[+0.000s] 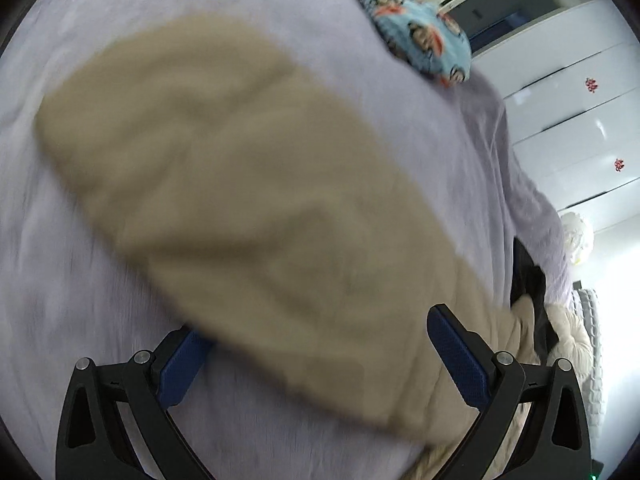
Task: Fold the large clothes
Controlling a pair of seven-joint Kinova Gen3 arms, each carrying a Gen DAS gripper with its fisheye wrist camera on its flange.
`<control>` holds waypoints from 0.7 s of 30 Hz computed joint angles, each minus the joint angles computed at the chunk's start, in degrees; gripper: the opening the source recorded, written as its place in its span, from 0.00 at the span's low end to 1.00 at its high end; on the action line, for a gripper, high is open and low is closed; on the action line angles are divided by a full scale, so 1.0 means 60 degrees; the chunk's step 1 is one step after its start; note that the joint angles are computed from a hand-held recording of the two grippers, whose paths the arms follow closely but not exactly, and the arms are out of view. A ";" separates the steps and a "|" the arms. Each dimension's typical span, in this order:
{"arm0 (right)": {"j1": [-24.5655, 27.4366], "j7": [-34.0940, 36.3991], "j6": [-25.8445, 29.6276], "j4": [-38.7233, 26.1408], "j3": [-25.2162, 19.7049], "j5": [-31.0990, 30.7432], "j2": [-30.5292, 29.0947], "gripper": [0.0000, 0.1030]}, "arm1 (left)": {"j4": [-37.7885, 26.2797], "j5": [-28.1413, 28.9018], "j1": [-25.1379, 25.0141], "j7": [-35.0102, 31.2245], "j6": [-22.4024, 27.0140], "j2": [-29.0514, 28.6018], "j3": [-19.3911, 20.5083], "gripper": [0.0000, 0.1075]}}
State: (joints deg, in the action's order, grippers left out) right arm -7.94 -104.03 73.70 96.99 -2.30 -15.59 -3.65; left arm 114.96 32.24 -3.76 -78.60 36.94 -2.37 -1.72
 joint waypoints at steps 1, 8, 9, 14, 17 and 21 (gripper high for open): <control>-0.0007 0.0088 -0.0173 -0.0010 0.0008 -0.0075 0.0109 1.00 | -0.0117 -0.0194 0.0040 0.0251 -0.0174 0.0083 0.0041 0.96; -0.0161 0.0650 -0.1719 -0.0368 -0.0159 -0.0486 0.1030 1.00 | -0.1130 -0.0250 -0.1004 0.0142 -0.0216 0.1057 0.0775 0.09; -0.0185 0.0654 -0.2072 -0.0322 -0.0189 -0.0522 0.1085 0.99 | -0.1161 -0.0374 -0.0968 -0.0047 -0.0257 0.0935 0.0796 0.09; -0.0020 0.0898 -0.3065 -0.0188 -0.0249 -0.1566 0.1882 0.11 | -0.1547 -0.1199 -0.0153 -0.0222 -0.0003 0.0051 0.0107 0.09; 0.0193 0.1513 -0.3601 0.0223 -0.0415 -0.2340 0.2171 0.10 | -0.1929 -0.1357 0.0080 -0.0503 0.0202 -0.0446 0.0109 0.09; 0.0306 0.2085 -0.3934 0.0634 -0.0654 -0.3127 0.2708 0.09 | -0.2744 -0.1447 0.0716 -0.0836 0.0603 -0.0729 0.0362 0.09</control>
